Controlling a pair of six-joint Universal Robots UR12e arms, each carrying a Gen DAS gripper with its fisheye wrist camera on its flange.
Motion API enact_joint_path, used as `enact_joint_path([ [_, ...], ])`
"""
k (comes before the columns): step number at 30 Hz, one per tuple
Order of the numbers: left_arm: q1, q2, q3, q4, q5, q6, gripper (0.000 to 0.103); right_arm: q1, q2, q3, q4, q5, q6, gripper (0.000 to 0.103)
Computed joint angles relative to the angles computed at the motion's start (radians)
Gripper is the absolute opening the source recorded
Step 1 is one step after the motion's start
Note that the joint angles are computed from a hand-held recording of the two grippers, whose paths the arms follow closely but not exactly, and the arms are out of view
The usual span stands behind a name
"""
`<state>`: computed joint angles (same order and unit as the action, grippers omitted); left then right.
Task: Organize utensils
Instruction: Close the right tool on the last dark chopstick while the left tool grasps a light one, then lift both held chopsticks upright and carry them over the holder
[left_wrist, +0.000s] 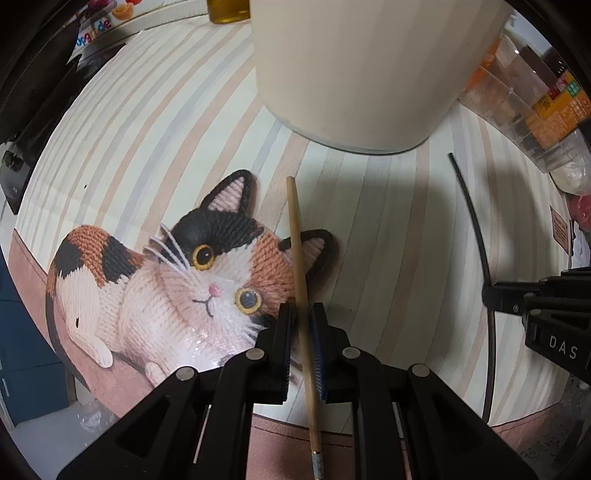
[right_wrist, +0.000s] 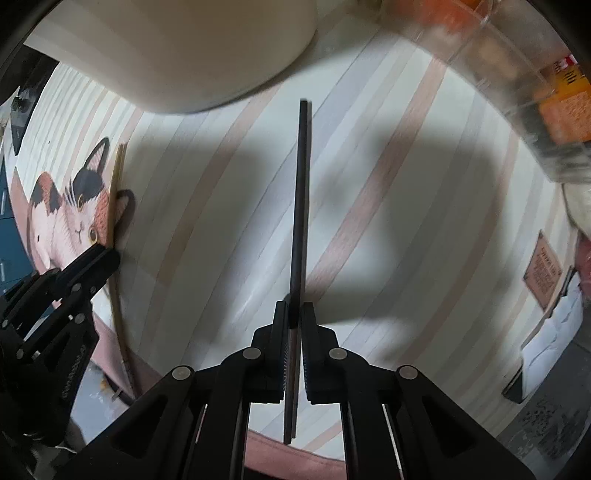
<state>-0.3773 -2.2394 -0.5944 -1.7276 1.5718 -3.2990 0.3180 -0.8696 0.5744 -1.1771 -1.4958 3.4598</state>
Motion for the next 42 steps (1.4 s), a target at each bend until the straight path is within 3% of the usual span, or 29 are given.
enact_joint_path([
  [4, 0.008, -0.017, 0.032, -0.020, -0.020, -0.029, 0.013, 0.001, 0.003, -0.007, -0.001, -0.010, 0.013, 0.012],
  [11, 0.001, -0.016, 0.020, 0.016, 0.016, -0.012, 0.010, 0.001, 0.015, -0.031, 0.013, -0.010, 0.018, 0.014],
  [20, -0.003, 0.022, -0.056, 0.077, 0.016, -0.013, 0.004, 0.022, -0.044, 0.084, -0.116, -0.087, 0.035, 0.006],
  [32, 0.010, 0.104, -0.153, 0.135, -0.014, -0.001, 0.004, -0.002, -0.197, 0.329, -0.360, 0.066, 0.131, 0.006],
  [42, 0.035, 0.148, -0.160, 0.194, -0.045, -0.002, 0.004, -0.012, -0.253, 0.394, -0.482, 0.108, 0.168, 0.006],
])
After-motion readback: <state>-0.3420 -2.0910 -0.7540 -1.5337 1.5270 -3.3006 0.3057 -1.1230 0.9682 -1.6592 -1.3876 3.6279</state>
